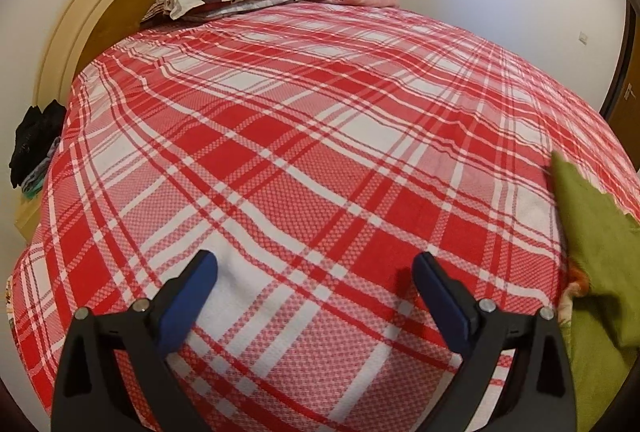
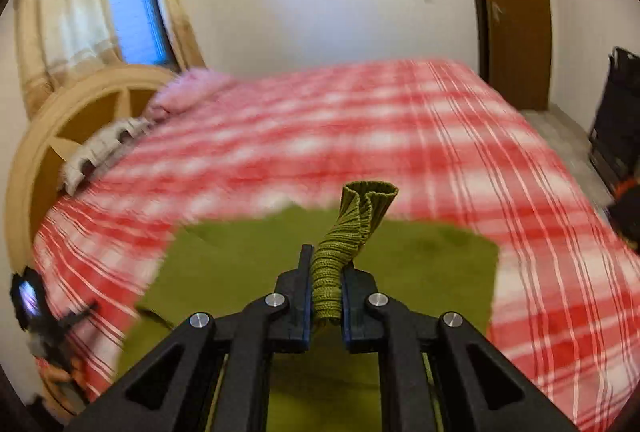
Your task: Fold small clothes
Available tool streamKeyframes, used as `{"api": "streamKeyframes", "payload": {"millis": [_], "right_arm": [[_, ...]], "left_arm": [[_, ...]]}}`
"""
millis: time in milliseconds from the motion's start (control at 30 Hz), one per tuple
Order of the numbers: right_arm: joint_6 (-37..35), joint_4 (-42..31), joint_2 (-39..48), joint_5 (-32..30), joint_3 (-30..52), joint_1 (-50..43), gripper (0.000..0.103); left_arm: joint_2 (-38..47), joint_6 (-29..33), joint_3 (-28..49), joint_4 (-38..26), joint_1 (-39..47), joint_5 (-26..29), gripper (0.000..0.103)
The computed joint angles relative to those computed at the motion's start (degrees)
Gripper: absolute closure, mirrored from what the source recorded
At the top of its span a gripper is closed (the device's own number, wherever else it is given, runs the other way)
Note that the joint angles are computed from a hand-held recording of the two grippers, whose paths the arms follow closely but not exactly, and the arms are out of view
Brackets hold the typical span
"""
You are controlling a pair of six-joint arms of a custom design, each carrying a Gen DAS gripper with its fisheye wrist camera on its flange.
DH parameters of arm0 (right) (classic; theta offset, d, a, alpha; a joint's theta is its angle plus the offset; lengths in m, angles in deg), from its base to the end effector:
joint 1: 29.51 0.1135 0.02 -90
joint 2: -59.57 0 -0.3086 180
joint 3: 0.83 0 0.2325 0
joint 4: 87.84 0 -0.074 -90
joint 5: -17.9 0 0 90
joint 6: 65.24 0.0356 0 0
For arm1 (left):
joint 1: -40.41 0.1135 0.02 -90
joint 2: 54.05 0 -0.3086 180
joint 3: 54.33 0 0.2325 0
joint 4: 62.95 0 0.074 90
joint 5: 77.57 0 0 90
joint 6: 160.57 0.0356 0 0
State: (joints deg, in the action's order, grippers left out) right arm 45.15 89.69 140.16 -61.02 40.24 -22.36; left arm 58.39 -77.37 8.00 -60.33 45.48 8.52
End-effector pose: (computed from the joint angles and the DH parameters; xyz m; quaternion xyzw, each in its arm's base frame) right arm 0.2289 0.0218 0.1971 0.1438 0.8987 0.0107 0.4143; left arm 0.3593 0.0343 0.1396 -0.1086 0.9252 0.0263 0.3627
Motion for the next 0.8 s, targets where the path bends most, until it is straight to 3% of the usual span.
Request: {"api": "streamKeyframes", "payload": {"millis": [100,167,233,267,300,400,533,567,633,700,800], "right_arm": [[-2.19,6.49,6.12,-0.44,-4.54,-2.98,0.093],[-2.28,8.72,10.21,2.93,-5.79,-3.48,0.093],[-3.29,11.63,11.55,2.35,-8.58,-6.19,0.086],[-3.05,10.59,12.45,2.80,-8.31,-7.08,0.075],[-3.26,9.88,12.85,2.83,-8.52,-8.78,0.072],[-3.84,9.69,8.44,2.28,-11.63,-12.97,0.072],[0.39,0.07,-4.70,12.62,-13.45,-11.64,0.072],[0.45,-1.02,-9.01,10.72,-14.31,-11.86,0.072],[-0.69,-2.35,-13.16,1.30,-14.62,-12.70,0.072],[-1.19,-0.23,-8.97,-1.42,-13.72,-8.66,0.072],[-1.07,6.16,1.93,-0.58,-12.15,-3.35,0.072]], "left_arm": [[0.07,0.47,0.27,-0.55,-0.36,-0.90,0.003],[0.07,0.52,0.34,-0.65,-0.31,-0.81,0.003],[0.05,0.49,0.34,-0.68,-0.37,-0.96,0.003],[0.05,0.50,0.38,-0.75,-0.40,-1.10,0.003],[0.08,0.60,0.46,-0.90,-0.48,-1.31,0.003],[0.27,0.83,0.62,-1.08,-0.82,-2.00,0.003],[0.35,0.75,0.53,-0.92,-1.04,-2.23,0.002],[0.32,0.82,0.55,-0.94,-0.97,-2.25,0.002],[0.36,1.03,0.31,-0.58,-1.29,-2.91,0.002],[0.53,1.26,0.39,-0.64,-1.80,-3.96,0.002],[0.40,1.62,0.44,-0.90,-1.86,-4.22,0.002]]}}
